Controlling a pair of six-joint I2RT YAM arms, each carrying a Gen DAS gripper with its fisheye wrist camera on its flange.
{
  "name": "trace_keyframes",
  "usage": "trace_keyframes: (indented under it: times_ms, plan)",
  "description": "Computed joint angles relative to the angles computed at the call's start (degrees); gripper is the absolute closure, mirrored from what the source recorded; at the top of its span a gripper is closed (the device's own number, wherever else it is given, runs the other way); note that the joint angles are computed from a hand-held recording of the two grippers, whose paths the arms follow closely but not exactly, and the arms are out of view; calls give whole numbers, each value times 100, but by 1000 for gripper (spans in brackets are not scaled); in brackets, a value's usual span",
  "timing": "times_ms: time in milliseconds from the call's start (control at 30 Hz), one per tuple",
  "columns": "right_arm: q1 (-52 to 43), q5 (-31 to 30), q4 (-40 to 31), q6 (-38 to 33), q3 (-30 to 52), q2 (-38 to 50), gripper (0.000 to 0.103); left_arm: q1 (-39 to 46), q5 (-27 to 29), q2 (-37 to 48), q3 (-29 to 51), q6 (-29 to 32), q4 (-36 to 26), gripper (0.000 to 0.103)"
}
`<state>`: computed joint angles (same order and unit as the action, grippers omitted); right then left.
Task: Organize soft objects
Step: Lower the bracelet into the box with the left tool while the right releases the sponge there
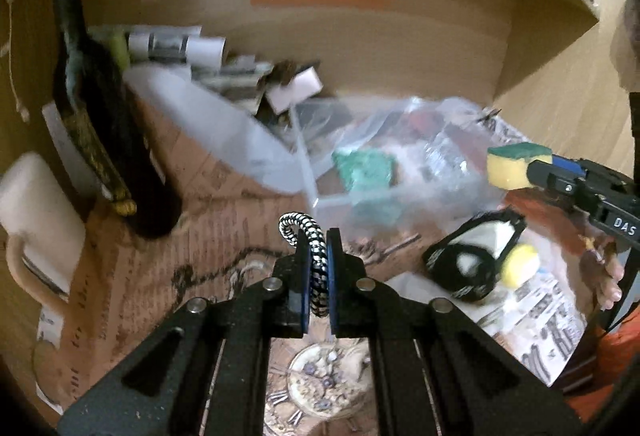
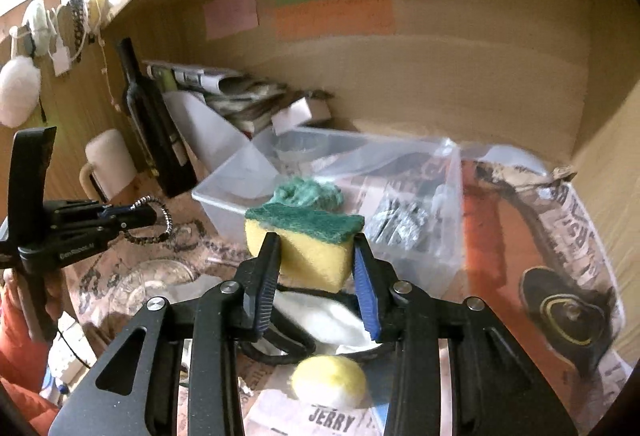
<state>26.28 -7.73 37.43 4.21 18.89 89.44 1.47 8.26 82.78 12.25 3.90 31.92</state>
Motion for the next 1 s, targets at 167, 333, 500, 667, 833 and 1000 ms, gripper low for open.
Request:
trace_keyframes:
  times_ms: [167, 333, 500, 667, 833, 1000]
  plan:
    - [-224, -39, 35, 25, -132, -496, 70, -413, -164, -615, 123, -110, -376, 97]
    - [-417, -61, 32, -19, -83, -695, 70, -761, -296, -485, 504, -177, -466, 97]
    - [-420, 80, 64, -123, 142, -547, 70, -927, -337, 37, 981, -128, -410, 97]
    - [-432, 169, 57, -218, 525, -42, 70, -948, -327, 812, 1524, -94, -399, 97]
    - [-439, 125, -159, -279, 1079, 706, 70, -851, -280, 1561, 2081, -75, -555, 97]
    - [-397, 225, -456, -333, 1607, 1351, 70, -758, -199, 2125, 2562, -79, -828, 97]
